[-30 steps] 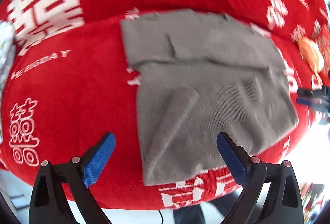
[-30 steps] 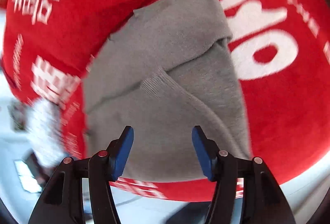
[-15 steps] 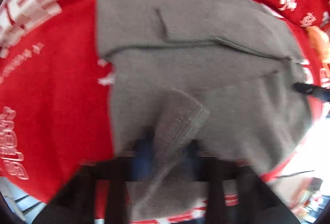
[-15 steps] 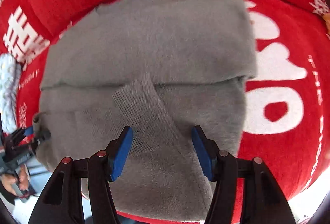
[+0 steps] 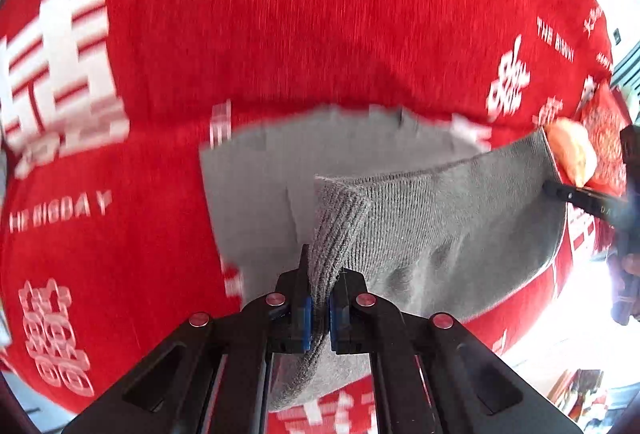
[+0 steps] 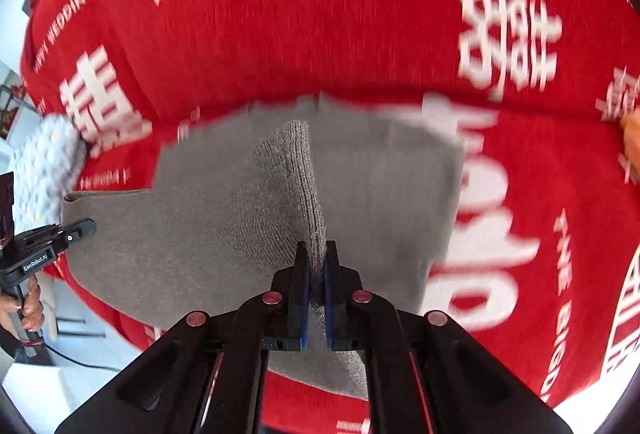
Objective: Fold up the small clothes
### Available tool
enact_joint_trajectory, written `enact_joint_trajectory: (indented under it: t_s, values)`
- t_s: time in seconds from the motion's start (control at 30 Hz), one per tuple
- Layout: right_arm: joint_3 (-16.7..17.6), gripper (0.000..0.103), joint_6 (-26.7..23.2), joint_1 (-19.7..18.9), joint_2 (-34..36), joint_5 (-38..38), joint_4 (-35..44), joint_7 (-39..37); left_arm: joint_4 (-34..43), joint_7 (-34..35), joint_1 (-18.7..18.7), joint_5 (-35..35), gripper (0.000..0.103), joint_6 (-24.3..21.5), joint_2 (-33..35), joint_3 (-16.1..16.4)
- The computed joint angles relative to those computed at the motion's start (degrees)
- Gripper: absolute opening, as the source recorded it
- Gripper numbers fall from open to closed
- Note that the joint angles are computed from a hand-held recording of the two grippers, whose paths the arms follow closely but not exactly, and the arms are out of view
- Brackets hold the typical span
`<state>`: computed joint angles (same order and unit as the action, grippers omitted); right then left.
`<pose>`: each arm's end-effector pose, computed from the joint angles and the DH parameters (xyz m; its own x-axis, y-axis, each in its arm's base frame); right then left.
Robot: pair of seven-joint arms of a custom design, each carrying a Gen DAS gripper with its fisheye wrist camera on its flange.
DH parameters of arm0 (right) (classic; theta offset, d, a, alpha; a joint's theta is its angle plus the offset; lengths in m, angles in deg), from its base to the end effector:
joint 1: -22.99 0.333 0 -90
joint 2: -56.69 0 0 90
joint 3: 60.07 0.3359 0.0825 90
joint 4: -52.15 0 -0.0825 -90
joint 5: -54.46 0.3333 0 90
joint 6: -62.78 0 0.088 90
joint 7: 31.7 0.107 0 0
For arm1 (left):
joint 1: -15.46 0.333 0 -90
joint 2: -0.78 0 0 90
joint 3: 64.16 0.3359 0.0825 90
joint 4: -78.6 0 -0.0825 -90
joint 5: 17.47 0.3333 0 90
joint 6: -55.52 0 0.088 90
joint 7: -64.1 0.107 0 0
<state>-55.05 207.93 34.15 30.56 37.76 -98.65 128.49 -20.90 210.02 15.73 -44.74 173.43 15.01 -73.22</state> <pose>0.3510 0.1076 0.4785 -0.6280 -0.7521 -0.1998 -0.6660 0.6522 -0.3620 0.5890 -0.1069 0.4875 -0.7970 -0.5551 0.2380 -0.6020 0.6983 -0.3872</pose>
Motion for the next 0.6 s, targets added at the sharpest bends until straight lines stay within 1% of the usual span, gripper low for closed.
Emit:
enact_joint_trajectory:
  t_s: [0.07, 0.13, 0.2, 0.27, 0.33, 0.4, 0.47, 0.53, 0.57, 0.6]
  values:
    - [-1.2, 0.006, 0.5, -1.7, 1.9, -1.8, 1.8, -1.6, 3.5, -1.6, -1.7, 0.1, 0.007, 3.3, 2.8, -0.8]
    - [-3.3, 0.006, 3.4, -3.4, 4.8, -2.7, 2.6, -3.9, 6.8, -3.8, -3.3, 0.9, 0.007, 5.7, 6.2, -1.5]
    - [-5.9, 0.006, 6.9, -4.7, 8.1, -1.7, 2.6, -6.7, 9.4, -6.4, -5.6, 3.7, 0.007, 8.8, 9.8, -1.8]
    - [-8.8, 0.006, 12.3, -5.3, 11.9, 2.1, 1.4, -10.0, 10.9, -11.0, -9.0, 8.8, 0.007, 12.8, 13.9, -0.9]
    - [-11.2, 0.006, 17.8, -5.2, 17.0, 8.3, 0.3, -14.3, 11.5, -15.4, -11.6, 13.3, 0.007, 16.0, 17.0, 0.0]
    - [-11.0, 0.006, 19.9, -6.2, 20.2, 10.8, 0.0, -16.3, 10.6, -19.5, -14.0, 17.7, 0.007, 20.0, 19.1, 1.3]
    - [-11.1, 0.006, 22.0, -6.7, 23.7, 15.7, 0.0, -20.3, 11.4, -22.9, -14.9, 20.2, 0.007, 20.7, 21.2, 1.8]
    - [-10.5, 0.006, 23.7, -7.1, 26.3, 24.4, -0.1, -27.0, 12.5, -26.2, -15.8, 22.8, 0.007, 20.8, 23.1, 2.6]
    - [-9.9, 0.007, 24.1, -7.6, 26.9, 26.5, -0.2, -28.7, 13.4, -27.8, -16.4, 24.4, 0.012, 20.6, 24.2, 3.2]
    - [-9.2, 0.007, 24.9, -8.1, 27.3, 28.6, -0.5, -30.5, 13.9, -30.2, -17.5, 26.6, 0.026, 21.6, 25.0, 4.5]
